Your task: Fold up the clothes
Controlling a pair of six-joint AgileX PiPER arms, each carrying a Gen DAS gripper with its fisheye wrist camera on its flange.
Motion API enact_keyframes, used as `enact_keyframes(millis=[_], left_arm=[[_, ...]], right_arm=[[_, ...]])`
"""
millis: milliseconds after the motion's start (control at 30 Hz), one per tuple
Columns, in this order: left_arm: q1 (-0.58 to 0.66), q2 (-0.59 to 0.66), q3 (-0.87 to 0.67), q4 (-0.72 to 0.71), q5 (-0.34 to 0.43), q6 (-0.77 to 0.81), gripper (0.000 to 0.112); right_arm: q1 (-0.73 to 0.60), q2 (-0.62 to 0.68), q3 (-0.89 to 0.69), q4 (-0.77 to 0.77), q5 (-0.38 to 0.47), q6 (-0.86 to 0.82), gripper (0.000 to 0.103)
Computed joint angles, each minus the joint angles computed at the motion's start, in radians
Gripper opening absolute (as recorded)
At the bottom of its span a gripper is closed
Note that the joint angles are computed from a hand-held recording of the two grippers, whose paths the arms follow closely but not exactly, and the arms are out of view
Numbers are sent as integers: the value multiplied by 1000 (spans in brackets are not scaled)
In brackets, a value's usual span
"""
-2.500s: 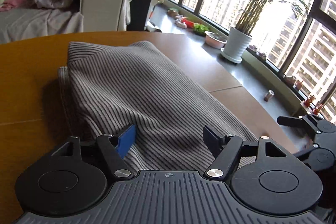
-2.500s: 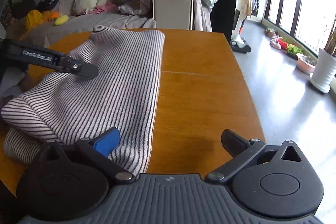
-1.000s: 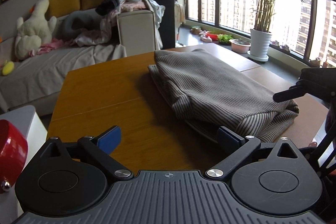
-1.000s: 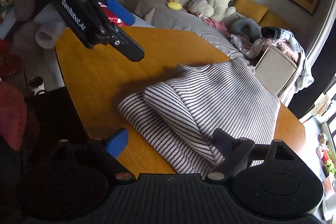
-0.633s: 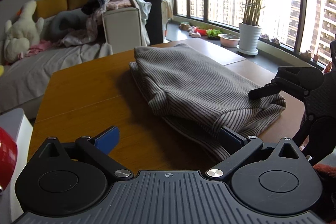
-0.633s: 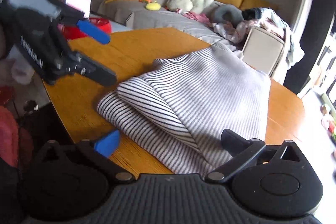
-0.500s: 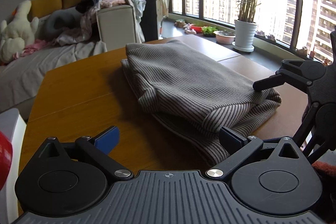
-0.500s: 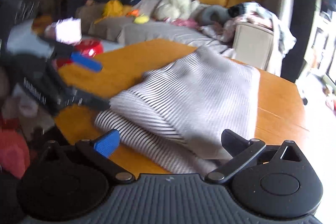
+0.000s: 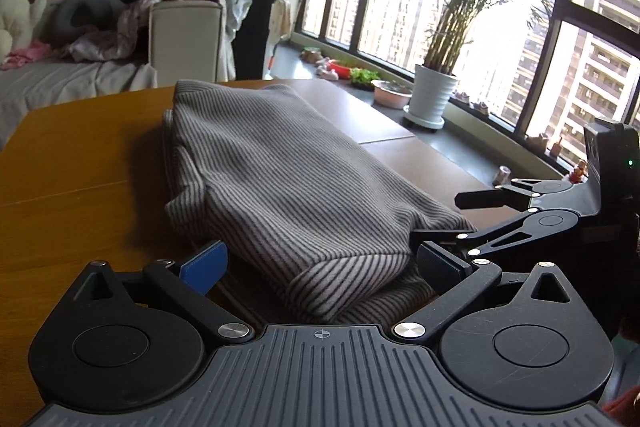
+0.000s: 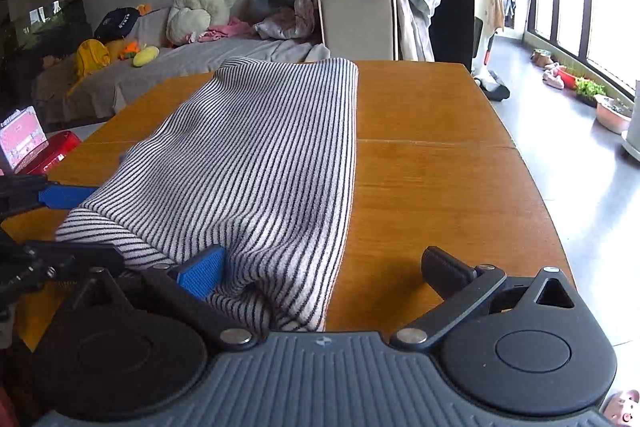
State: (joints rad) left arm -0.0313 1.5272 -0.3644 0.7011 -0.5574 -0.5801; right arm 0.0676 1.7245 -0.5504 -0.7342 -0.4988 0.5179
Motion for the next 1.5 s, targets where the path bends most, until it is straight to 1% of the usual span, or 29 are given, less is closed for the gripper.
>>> enact_keyframes(millis=[33, 133, 167, 233, 300, 333, 467, 667, 767, 833, 967, 1067, 1133, 1167, 1200, 1233, 1267, 1333, 1367, 1400, 1467, 1500], left_arm=[[-20, 33, -24, -33, 10, 17, 103], [-51, 133, -106, -118, 48, 69, 103], [-52, 157, -124, -153, 50, 100, 103], [-32, 187, -148, -134, 40, 79, 103], [-6, 195, -146, -86, 8, 38, 103], [-6, 196, -139, -98, -1, 51, 103], [-23, 196, -125, -154, -10, 92, 103], [-17, 195, -122, -146, -19, 75, 103], [-5, 196, -119, -125, -33, 53, 103], [5, 199, -114, -111, -48, 39, 103], [-7, 194, -112, -131, -37, 53, 103], [-21, 189, -117, -145, -14, 67, 103], [-30, 186, -122, -149, 3, 74, 103], [-35, 184, -124, -153, 11, 79, 103], [-42, 183, -124, -167, 18, 92, 103], [-48, 181, -124, -177, 23, 102, 103], [-45, 179, -120, -173, 18, 99, 103], [-20, 165, -102, -127, 2, 68, 103], [-4, 151, -88, -106, -4, 59, 103], [10, 128, -65, -109, 1, 76, 103], [40, 82, -15, -149, 6, 166, 103], [55, 59, 12, -178, 3, 222, 103]], right_arm=[[23, 9, -5, 86, 5, -71, 103], [56, 25, 2, 217, -13, -192, 103], [49, 29, 2, 206, -20, -180, 103], [23, 38, -1, 136, -34, -115, 103], [-7, 46, -9, 52, -47, -31, 103], [-22, 50, -12, 14, -54, 6, 103], [-35, 45, 15, 23, -89, 5, 103], [-95, 53, 19, -84, -153, 116, 103], [-128, 55, 27, -132, -197, 178, 103], [-140, 52, 34, -152, -207, 194, 103], [-87, 16, 20, -174, -105, 148, 103], [13, -15, 34, -45, -4, -36, 103], [33, -20, 26, -16, 24, -45, 103], [37, -29, 19, -36, 43, -17, 103], [44, -36, 17, -28, 54, -20, 100], [53, -67, 36, -14, 51, -63, 96], [65, -95, 56, 21, 44, -126, 88], [90, -161, 103, 76, 14, -258, 88], [98, -199, 124, 66, -1, -298, 87], [115, -225, 129, 28, 8, -298, 86], [145, -279, 129, -102, 35, -242, 81], [174, -285, 128, -124, 49, -239, 81]])
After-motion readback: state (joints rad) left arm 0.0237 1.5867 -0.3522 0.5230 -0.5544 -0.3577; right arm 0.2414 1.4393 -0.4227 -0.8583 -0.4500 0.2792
